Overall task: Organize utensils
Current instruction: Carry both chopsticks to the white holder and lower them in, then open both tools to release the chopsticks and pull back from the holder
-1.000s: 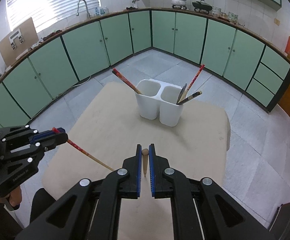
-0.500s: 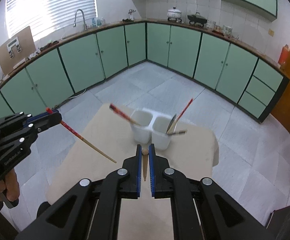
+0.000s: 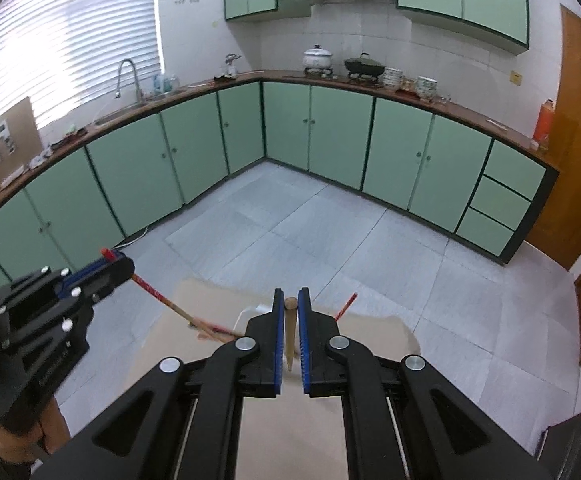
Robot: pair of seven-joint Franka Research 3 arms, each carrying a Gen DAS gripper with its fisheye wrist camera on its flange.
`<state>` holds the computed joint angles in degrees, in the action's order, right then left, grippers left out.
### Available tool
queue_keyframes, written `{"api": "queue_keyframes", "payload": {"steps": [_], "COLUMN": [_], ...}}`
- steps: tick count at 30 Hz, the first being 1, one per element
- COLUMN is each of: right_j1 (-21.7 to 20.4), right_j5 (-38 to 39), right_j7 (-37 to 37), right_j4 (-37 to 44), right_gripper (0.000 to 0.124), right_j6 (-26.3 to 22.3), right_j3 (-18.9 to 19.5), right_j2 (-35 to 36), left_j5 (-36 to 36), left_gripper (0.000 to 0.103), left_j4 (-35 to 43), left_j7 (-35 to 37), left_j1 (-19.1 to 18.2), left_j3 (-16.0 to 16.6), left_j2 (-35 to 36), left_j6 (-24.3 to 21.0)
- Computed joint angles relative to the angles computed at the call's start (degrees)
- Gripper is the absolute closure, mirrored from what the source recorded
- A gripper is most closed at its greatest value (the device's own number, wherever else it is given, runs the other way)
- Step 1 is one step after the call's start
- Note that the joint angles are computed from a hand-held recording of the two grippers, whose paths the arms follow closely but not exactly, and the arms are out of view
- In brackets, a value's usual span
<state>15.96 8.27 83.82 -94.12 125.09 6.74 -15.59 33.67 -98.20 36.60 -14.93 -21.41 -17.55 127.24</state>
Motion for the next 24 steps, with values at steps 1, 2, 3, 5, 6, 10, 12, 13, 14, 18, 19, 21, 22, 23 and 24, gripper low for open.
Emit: {"api": "queue_keyframes", "payload": {"steps": [1, 2, 3, 5, 6, 10, 12, 13, 14, 18, 19, 21, 22, 23, 24], "right_j1": [-0.1, -0.2, -0.1, 0.2, 0.3, 0.6, 0.7, 0.7, 0.7, 0.7, 0.6, 0.5, 0.4, 0.4, 0.2], "right_j5": [-0.3, -0.8, -0.9, -0.8, -0.8, -0.7, -0.3, -0.3, 0.0, 1.0, 1.2, 2.0, 2.5, 2.7, 2.3], "right_j7": [0.4, 0.8, 1.2, 1.5, 1.6, 1.2, 1.1, 1.1, 1.0, 0.2, 0.1, 0.1, 0.2, 0.1, 0.5], "right_j4": [0.3, 0.6, 0.7, 0.9, 0.8, 0.6, -0.3, -0.6, -0.9, -2.1, -2.8, -3.0, -2.9, -3.0, -3.8], "right_gripper": [0.117, 0.117, 0.117, 0.117, 0.117, 0.117, 0.117, 0.117, 0.117, 0.117, 0.117, 0.116, 0.115, 0.113, 0.109], "right_j6": [0.6, 1.5, 2.3, 3.4, 4.0, 5.2, 5.7, 6.0, 6.1, 5.9, 6.1, 5.0, 4.4, 4.1, 4.6], "right_j3": [0.2, 0.4, 0.4, 0.3, 0.2, -0.5, -0.9, -1.0, -1.2, -1.7, -1.8, -2.0, -2.1, -2.2, -2.2], "right_j2": [0.9, 2.0, 3.0, 4.8, 5.7, 8.6, 9.2, 9.6, 10.0, 10.5, 10.4, 10.7, 10.8, 10.7, 10.0], "left_j5": [0.2, -0.2, -0.4, 0.3, 0.2, -1.2, -2.2, -2.9, -3.4, -5.4, -7.3, -7.1, -7.0, -7.3, -7.3], "left_gripper": [0.098, 0.098, 0.098, 0.098, 0.098, 0.098, 0.098, 0.098, 0.098, 0.098, 0.098, 0.097, 0.096, 0.091, 0.082], "left_j4": [0.2, 0.3, 0.0, 0.2, -0.2, -2.0, -3.6, -4.1, -4.8, -7.0, -7.6, -7.8, -8.1, -8.7, -9.2], "left_j7": [-0.3, -0.5, -0.8, -1.4, -1.5, -1.7, -1.8, -1.8, -1.6, -0.5, 0.9, 1.3, 1.1, 1.1, 0.8], "left_j1": [0.2, 0.3, 0.4, 0.8, 0.7, 0.6, 0.7, 0.7, 0.7, 0.6, 0.3, 0.4, 0.5, 0.5, 0.6], "left_j3": [0.1, 0.6, 0.9, 1.3, 1.6, 3.3, 4.2, 4.6, 4.9, 5.6, 6.0, 5.7, 5.6, 5.7, 5.7], "left_j2": [0.7, 1.7, 2.3, 4.3, 4.6, 6.8, 7.2, 7.7, 7.8, 7.7, 7.7, 7.7, 7.4, 6.9, 6.3], "left_j6": [0.5, 1.6, 2.2, 3.0, 3.3, 5.0, 6.4, 7.0, 7.6, 9.0, 9.3, 8.3, 8.0, 8.3, 8.2]}}
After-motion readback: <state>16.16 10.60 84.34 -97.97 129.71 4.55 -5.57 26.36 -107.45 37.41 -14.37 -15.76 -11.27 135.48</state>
